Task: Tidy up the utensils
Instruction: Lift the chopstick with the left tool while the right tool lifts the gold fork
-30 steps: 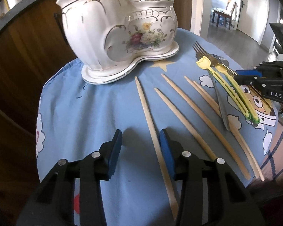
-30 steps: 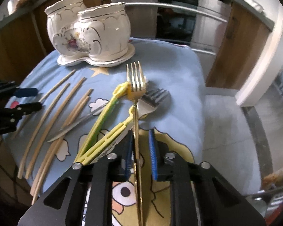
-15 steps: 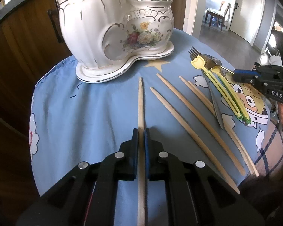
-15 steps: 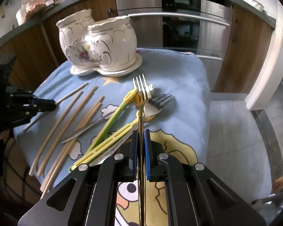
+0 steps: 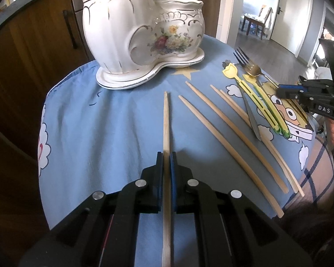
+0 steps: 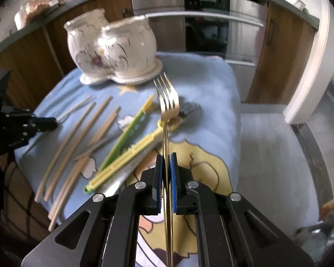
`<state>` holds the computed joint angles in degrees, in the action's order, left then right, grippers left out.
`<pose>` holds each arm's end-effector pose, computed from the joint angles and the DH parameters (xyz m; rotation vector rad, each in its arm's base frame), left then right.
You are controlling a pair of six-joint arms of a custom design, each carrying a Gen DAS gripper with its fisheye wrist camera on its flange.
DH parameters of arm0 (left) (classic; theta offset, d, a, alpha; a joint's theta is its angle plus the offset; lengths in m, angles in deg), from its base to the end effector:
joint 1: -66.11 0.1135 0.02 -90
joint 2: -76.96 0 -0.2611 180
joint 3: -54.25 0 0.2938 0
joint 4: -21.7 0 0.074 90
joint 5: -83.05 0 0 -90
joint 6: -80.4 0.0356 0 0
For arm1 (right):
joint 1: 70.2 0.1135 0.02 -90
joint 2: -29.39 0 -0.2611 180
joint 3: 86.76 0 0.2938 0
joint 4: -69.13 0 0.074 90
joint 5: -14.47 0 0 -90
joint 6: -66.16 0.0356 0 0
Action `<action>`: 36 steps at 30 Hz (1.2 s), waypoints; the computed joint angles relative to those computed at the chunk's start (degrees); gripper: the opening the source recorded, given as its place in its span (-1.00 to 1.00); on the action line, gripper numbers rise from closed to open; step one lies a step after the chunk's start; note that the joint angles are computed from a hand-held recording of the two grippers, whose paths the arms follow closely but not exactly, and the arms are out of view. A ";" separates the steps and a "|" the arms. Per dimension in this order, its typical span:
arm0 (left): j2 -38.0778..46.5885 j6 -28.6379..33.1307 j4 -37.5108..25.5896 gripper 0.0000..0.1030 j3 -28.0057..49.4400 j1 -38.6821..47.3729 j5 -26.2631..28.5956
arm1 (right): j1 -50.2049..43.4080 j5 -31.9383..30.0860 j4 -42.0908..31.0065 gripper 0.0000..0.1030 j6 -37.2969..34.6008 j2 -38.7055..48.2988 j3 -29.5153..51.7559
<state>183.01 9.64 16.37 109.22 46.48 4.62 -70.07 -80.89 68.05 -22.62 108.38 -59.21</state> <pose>0.3150 -0.1199 0.0451 0.9201 2.3737 -0.2604 0.2199 0.0038 0.0532 -0.0158 2.4861 0.1263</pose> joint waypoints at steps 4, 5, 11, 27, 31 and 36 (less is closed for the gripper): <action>0.87 0.15 0.44 -0.88 0.73 -0.54 -0.72 | 1.99 2.60 -4.27 -0.85 -1.01 3.00 4.04; 0.37 0.04 0.64 -0.88 0.16 -0.69 -0.83 | 2.43 3.14 -4.26 -0.83 -0.90 3.86 4.57; -0.07 0.15 0.67 -0.88 -0.35 -0.10 -0.22 | 3.78 5.79 -3.27 -0.77 -1.31 8.70 7.65; -5.35 1.07 3.36 -0.88 -3.75 1.89 3.37 | 2.60 2.50 -0.46 -0.87 -2.25 -6.38 -0.21; -10.27 0.68 6.22 -0.88 -6.77 3.59 6.69 | 4.24 1.85 0.16 -0.87 -1.57 -15.50 -3.10; -14.07 -0.99 11.08 -0.88 -9.03 5.00 9.99 | 6.81 1.73 4.05 -0.87 0.81 -21.97 -4.90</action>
<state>168.94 8.65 27.46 100.19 51.47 14.61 -63.26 -79.16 72.10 -21.81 86.40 -64.11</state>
